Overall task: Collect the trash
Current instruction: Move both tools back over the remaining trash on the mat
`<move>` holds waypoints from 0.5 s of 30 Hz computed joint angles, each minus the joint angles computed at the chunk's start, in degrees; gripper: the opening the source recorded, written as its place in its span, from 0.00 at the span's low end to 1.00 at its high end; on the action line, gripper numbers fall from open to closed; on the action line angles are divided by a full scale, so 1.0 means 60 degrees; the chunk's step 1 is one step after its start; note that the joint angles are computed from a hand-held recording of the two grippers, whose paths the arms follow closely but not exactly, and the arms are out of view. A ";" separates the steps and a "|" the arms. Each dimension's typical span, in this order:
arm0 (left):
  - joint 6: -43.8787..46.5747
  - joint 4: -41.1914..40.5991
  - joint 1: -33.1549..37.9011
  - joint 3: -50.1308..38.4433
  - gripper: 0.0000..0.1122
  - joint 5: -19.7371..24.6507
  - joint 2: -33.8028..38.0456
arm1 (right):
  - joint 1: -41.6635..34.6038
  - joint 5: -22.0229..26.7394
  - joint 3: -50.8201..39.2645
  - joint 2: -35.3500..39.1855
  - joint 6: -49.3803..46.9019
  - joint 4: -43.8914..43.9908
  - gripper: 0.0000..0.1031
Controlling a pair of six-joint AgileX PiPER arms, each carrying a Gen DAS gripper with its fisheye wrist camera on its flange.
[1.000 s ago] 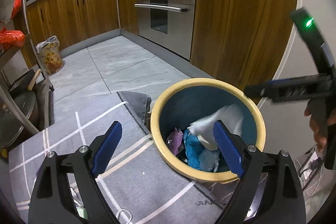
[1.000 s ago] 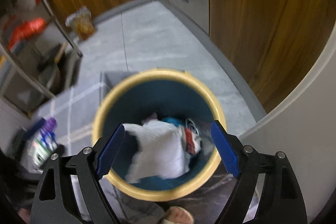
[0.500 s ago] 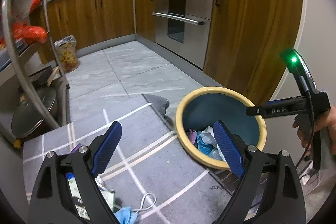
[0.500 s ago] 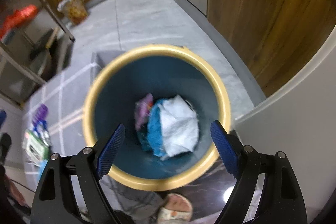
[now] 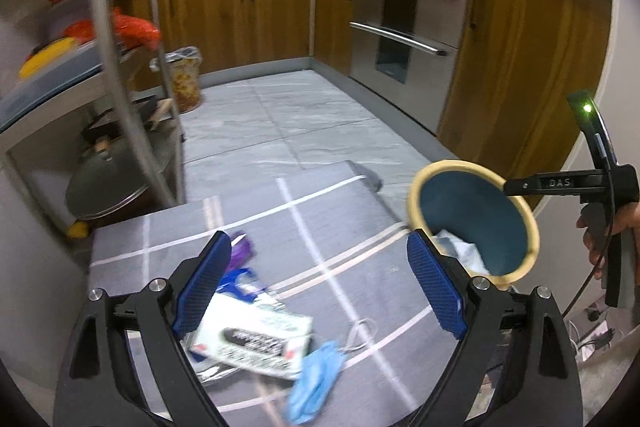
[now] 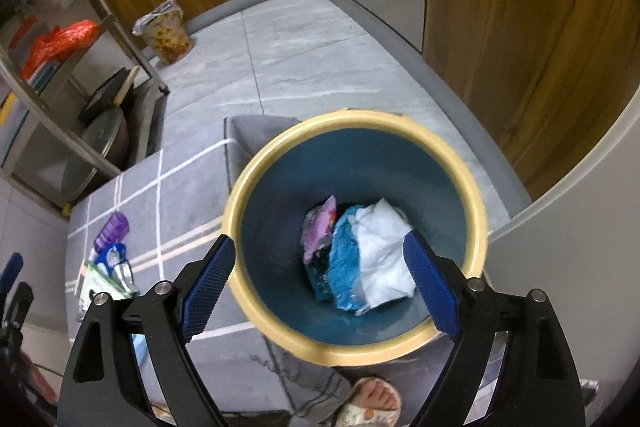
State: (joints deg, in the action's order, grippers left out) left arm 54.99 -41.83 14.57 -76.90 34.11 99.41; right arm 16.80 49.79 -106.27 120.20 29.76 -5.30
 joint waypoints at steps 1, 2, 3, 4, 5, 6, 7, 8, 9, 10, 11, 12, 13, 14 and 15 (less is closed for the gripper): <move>0.0027 -0.0007 0.0186 0.0016 0.79 0.0022 0.0005 | 0.0171 0.0078 -0.0195 0.0103 0.0148 -0.0083 0.84; 0.0038 -0.0002 0.0427 -0.0003 0.79 0.0072 0.0045 | 0.0355 0.0140 -0.0418 0.0221 0.0254 -0.0136 0.84; 0.0035 0.0012 0.0597 -0.0052 0.79 0.0141 0.0090 | 0.0507 0.0196 -0.0583 0.0283 0.0303 -0.0150 0.84; 0.0040 0.0027 0.0814 -0.0100 0.79 0.0210 0.0151 | 0.0697 0.0294 -0.0859 0.0423 0.0340 -0.0144 0.84; 0.0094 0.0021 0.1028 -0.0115 0.79 0.0239 0.0192 | 0.0914 0.0449 -0.1223 0.0609 0.0376 -0.0129 0.84; 0.0116 0.0047 0.1168 -0.0140 0.79 0.0242 0.0237 | 0.1093 0.0543 -0.1547 0.0778 0.0406 -0.0072 0.84; 0.0141 0.0096 0.1324 -0.0208 0.79 0.0262 0.0315 | 0.1243 0.0632 -0.1861 0.0945 0.0432 0.0024 0.84; 0.0135 0.0176 0.1458 -0.0262 0.79 0.0252 0.0388 | 0.1413 0.0737 -0.2225 0.1143 0.0461 0.0147 0.84; 0.0131 0.0253 0.1632 -0.0317 0.79 0.0244 0.0485 | 0.1569 0.0789 -0.2533 0.1325 0.0474 0.0252 0.84; 0.0161 0.0270 0.1816 -0.0367 0.79 0.0289 0.0574 | 0.1697 0.0890 -0.2895 0.1533 0.0451 0.0329 0.84; 0.0141 0.0326 0.2034 -0.0484 0.79 0.0344 0.0710 | 0.1802 0.0975 -0.3213 0.1721 0.0402 0.0392 0.84; 0.0169 0.0325 0.2183 -0.0499 0.79 0.0357 0.0762 | 0.1973 0.1069 -0.3655 0.1999 0.0326 0.0461 0.84; 0.0177 0.0334 0.2359 -0.0558 0.79 0.0400 0.0833 | 0.2129 0.1174 -0.4126 0.2297 0.0207 0.0526 0.84; 0.0152 0.0353 0.2512 -0.0653 0.79 0.0453 0.0916 | 0.2257 0.1275 -0.4583 0.2589 0.0046 0.0588 0.84; 0.0171 0.0324 0.2720 -0.0772 0.79 0.0522 0.1020 | 0.2346 0.1388 -0.4940 0.2802 -0.0062 0.0605 0.84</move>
State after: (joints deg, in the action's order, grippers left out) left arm 56.01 -39.88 30.88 -81.53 37.24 105.53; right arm 30.87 58.12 -135.91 137.01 29.38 -1.67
